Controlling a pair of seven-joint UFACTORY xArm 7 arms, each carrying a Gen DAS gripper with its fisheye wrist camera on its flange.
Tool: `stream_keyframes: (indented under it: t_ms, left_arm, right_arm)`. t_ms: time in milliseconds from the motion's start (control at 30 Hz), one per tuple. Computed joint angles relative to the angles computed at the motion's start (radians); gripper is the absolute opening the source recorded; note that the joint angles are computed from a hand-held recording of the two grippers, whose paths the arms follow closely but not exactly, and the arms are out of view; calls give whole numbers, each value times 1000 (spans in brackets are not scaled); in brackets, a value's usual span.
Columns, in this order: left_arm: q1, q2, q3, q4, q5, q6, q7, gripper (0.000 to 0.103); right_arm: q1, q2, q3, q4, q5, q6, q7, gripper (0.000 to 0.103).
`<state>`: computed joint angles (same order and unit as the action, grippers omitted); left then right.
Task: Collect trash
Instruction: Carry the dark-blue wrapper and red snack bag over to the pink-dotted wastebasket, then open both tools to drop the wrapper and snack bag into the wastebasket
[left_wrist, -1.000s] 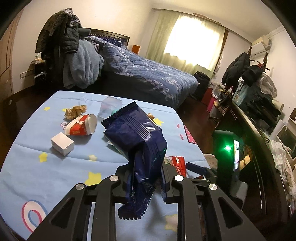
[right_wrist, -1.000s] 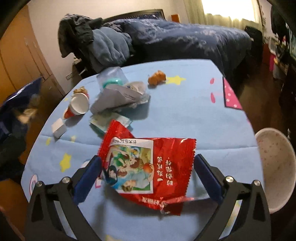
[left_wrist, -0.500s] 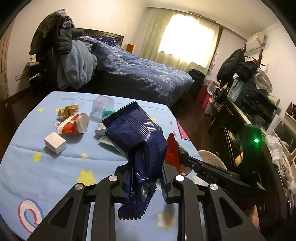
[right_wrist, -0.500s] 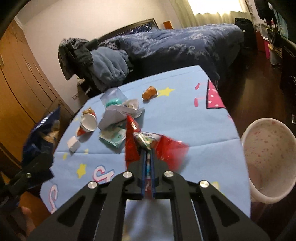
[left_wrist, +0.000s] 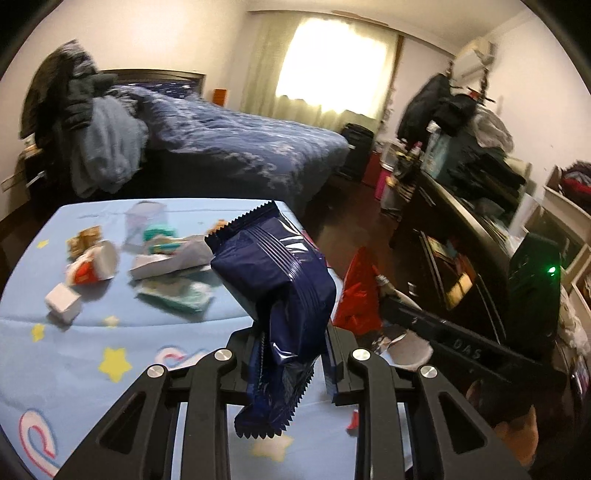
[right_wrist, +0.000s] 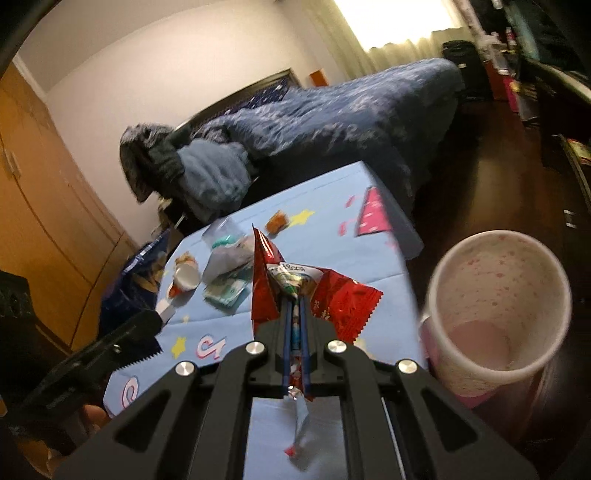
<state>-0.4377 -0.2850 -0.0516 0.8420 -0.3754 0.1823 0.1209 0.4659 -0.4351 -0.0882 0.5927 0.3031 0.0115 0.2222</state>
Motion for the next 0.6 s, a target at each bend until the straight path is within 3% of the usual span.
stream_keyframes:
  t_ms: [100,167,433,600]
  left_arm:
    - [-57,50,9,46,-40,-9,66,26]
    - [-86,90,5,82,-72,-13,122,26]
    - [-62,309,-121,285,-116,5,228,27]
    - [-33,470,-186,459,-13,79,194,28]
  right_arm:
    - [-191,-73,118,-56,-61,7,81,6]
    - [-290,-120,156,-93,-101,18,127,6]
    - [-472,-152,165,-145,-197,26,219,6]
    - [-513,-103,125,-147,-225,-20,230,6]
